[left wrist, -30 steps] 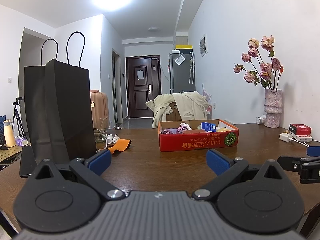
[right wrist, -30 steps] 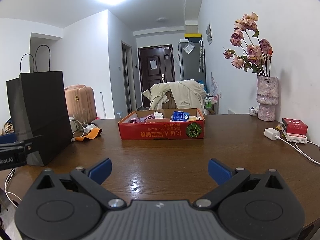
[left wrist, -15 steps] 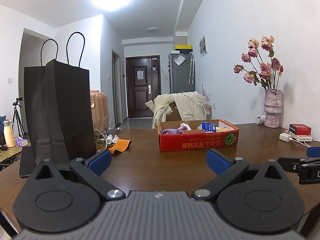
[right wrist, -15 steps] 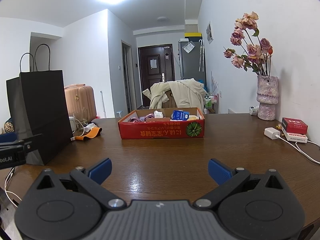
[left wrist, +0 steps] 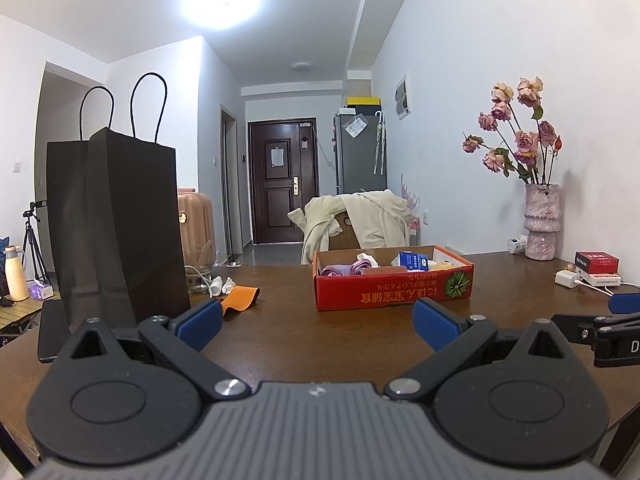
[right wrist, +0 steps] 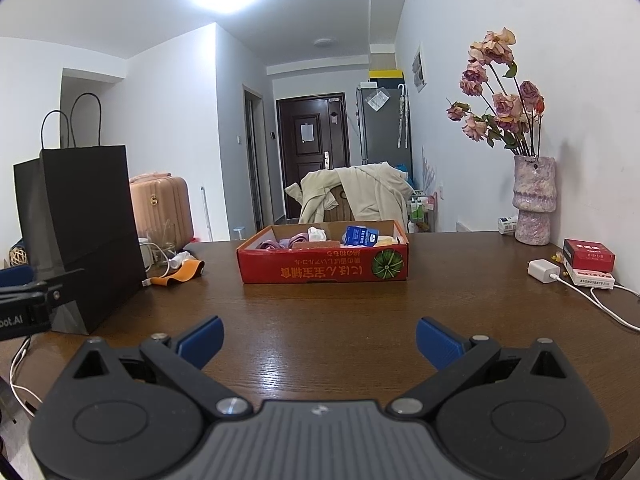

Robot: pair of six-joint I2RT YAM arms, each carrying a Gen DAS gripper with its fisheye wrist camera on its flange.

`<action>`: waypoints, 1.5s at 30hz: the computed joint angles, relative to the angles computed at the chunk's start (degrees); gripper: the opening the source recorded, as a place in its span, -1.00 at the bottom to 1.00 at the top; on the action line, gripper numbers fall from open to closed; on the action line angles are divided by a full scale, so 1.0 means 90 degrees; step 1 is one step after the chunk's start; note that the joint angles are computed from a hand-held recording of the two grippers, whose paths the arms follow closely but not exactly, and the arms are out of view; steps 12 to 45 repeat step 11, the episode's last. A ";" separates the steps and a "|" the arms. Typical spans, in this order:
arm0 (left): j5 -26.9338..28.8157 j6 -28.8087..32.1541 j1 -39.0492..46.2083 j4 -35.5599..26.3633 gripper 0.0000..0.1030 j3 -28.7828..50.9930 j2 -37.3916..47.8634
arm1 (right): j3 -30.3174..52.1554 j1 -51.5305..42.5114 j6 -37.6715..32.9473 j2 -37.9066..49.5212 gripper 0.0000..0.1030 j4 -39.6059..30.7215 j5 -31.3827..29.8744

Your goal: Organize soft objects

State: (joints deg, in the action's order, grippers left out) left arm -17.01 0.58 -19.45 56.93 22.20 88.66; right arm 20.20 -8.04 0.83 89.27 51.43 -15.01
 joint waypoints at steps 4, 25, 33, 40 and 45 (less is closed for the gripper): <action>-0.0005 -0.0017 0.0010 0.0020 1.00 0.0002 0.0029 | -0.0011 0.0000 -0.0014 0.0026 1.00 0.0068 -0.0031; -0.0034 -0.0024 0.0004 0.0142 1.00 -0.0044 0.0050 | -0.0013 -0.0013 -0.0032 0.0022 1.00 0.0086 -0.0037; -0.0034 -0.0024 0.0004 0.0142 1.00 -0.0044 0.0050 | -0.0013 -0.0013 -0.0032 0.0022 1.00 0.0086 -0.0037; -0.0034 -0.0024 0.0004 0.0142 1.00 -0.0044 0.0050 | -0.0013 -0.0013 -0.0032 0.0022 1.00 0.0086 -0.0037; -0.0034 -0.0024 0.0004 0.0142 1.00 -0.0044 0.0050 | -0.0013 -0.0013 -0.0032 0.0022 1.00 0.0086 -0.0037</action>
